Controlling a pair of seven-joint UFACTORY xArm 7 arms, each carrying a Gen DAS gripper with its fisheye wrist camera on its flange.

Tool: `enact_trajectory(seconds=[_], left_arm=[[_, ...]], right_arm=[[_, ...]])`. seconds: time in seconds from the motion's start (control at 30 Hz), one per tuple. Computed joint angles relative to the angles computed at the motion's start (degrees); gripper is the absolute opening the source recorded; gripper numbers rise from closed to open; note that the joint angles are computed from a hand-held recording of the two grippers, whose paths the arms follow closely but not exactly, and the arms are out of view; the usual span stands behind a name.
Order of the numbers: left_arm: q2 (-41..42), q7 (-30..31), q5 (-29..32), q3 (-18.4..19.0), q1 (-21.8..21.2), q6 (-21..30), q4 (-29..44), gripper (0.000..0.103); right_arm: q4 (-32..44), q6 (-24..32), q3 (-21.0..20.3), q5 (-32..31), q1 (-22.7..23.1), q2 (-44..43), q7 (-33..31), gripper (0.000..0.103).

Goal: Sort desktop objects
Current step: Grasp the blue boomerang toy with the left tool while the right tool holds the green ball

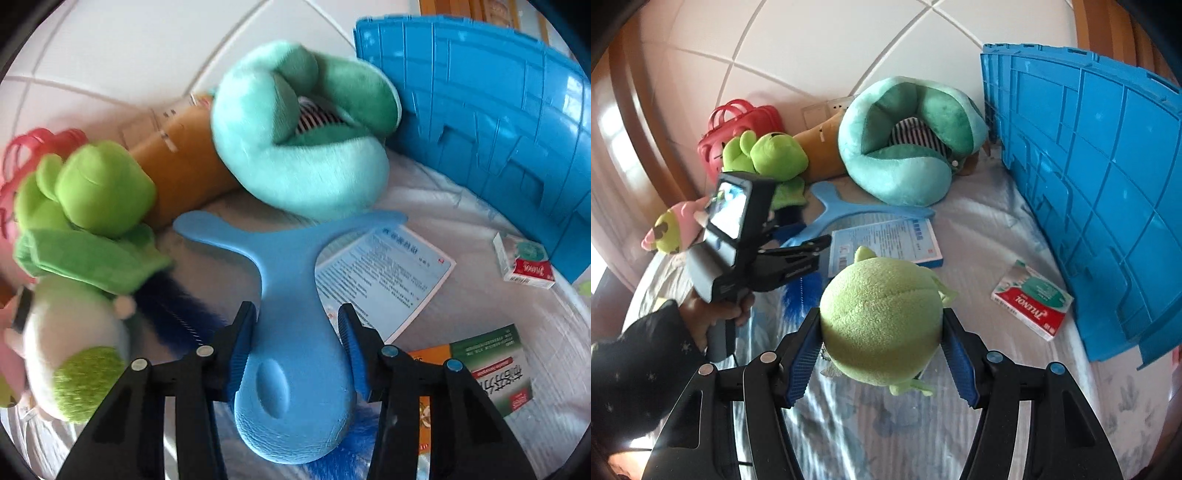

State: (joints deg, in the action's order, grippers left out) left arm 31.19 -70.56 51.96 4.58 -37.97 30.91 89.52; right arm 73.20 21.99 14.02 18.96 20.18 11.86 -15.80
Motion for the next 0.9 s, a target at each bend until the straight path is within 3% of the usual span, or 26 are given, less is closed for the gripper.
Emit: enact_trajectory(seconds=[0.13, 0.2, 0.23, 0.33, 0.5, 0.63, 0.7, 0.77, 0.83, 0.9], left_arm=[[-3.9, -3.0, 4.9, 0.9, -1.8, 2.0, -2.7, 0.045], [-5.6, -3.0, 6.7, -0.1, -2.0, 4.9, -3.2, 0.001], [-6.5, -3.6, 7.7, 0.5, -3.0, 7.4, -3.4, 0.000], [-8.7, 0.1, 5.3, -3.3, 0.4, 9.0, -4.2, 0.000], [-12.8, -3.3, 8.0, -5.6, 1.4, 11.1, -8.3, 0.000], [-14.0, -4.1, 5.4, -7.4, 4.4, 10.4, -11.2, 0.001], [-13.0, -1.1, 2.3, -8.1, 6.4, 7.9, -12.1, 0.011], [-11.9, 3.3, -1.8, -8.5, 8.2, 4.9, -12.9, 0.040], [-11.7, 4.1, -2.2, -7.6, 8.8, 0.2, -14.6, 0.058], [-11.5, 4.6, -2.3, -6.6, 8.9, -2.6, -15.5, 0.066]], right_arm=[[0.8, 0.5, 0.5, 1.4, -0.2, 0.3, -0.5, 0.062], [1.1, 0.3, 0.7, 1.7, 0.0, 0.4, -0.8, 0.062], [1.4, 0.2, 0.8, 1.8, 0.0, 0.4, -1.0, 0.062], [2.3, 0.2, 1.3, 3.0, 0.1, 0.7, -2.0, 0.062], [4.3, 0.6, 2.1, 5.1, 0.2, 1.0, -4.5, 0.062], [5.9, 1.2, 2.2, 5.4, 0.7, 1.8, -5.6, 0.062], [6.1, 1.3, 2.3, 5.8, 0.6, 2.1, -6.2, 0.062], [6.2, 2.1, 2.3, 6.3, 0.5, 2.3, -6.6, 0.063], [5.8, 2.2, 1.9, 5.5, 0.7, 2.4, -6.4, 0.063], [5.7, 2.5, 1.7, 5.5, 0.6, 2.5, -6.0, 0.063]])
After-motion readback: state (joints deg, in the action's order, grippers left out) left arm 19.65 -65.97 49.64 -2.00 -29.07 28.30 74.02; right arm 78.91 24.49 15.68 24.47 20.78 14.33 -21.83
